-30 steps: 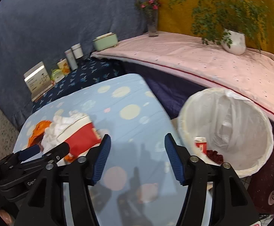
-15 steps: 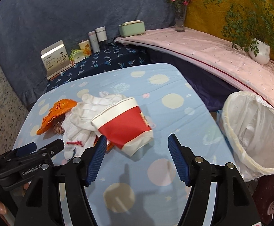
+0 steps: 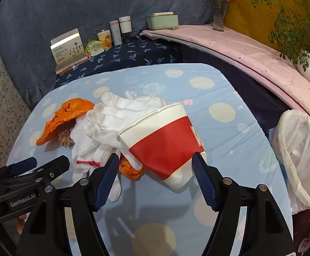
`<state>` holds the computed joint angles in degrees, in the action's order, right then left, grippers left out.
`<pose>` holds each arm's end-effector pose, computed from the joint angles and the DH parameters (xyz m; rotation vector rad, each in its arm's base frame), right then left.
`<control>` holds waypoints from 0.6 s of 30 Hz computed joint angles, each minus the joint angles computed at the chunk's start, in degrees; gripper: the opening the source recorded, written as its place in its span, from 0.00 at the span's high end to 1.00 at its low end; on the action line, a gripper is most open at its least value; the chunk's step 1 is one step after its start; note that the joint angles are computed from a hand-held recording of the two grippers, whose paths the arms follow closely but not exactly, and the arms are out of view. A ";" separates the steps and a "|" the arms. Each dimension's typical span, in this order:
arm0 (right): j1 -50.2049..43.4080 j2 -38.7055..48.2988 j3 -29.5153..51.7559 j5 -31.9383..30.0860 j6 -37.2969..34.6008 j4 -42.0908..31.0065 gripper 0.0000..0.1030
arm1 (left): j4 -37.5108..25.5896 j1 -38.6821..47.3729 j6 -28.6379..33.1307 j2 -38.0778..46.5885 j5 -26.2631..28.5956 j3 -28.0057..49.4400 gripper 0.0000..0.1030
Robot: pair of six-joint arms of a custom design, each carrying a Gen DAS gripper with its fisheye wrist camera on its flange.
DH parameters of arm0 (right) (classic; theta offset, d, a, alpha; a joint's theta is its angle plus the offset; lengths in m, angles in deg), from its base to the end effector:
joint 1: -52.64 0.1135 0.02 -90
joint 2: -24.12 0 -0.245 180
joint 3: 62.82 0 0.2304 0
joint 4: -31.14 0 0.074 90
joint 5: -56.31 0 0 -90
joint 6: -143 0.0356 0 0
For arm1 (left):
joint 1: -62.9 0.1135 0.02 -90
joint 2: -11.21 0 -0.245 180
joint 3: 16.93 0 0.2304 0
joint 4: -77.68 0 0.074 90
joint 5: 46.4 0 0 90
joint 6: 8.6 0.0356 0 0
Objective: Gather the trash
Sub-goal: 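Grasp the second red-and-white cup with the right tool while the left grasps the white glove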
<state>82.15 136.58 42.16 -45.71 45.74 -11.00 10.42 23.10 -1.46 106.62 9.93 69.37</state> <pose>0.3554 0.2097 0.2270 -0.8648 2.3006 0.4280 0.2393 -0.1737 0.2202 -1.0073 2.3054 0.1014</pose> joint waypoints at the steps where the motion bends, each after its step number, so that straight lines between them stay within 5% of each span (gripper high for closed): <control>1: 0.20 0.90 0.63 0.45 -0.09 0.12 0.34 | 0.63 0.36 0.47 0.02 0.25 -0.22 0.11; 10: -0.43 6.64 5.68 1.74 0.60 0.40 0.36 | 4.23 2.44 3.67 0.93 1.62 -0.19 0.11; 18: -3.89 6.39 6.74 -1.68 2.65 -0.03 0.66 | 5.66 2.78 7.30 4.02 1.47 5.26 0.12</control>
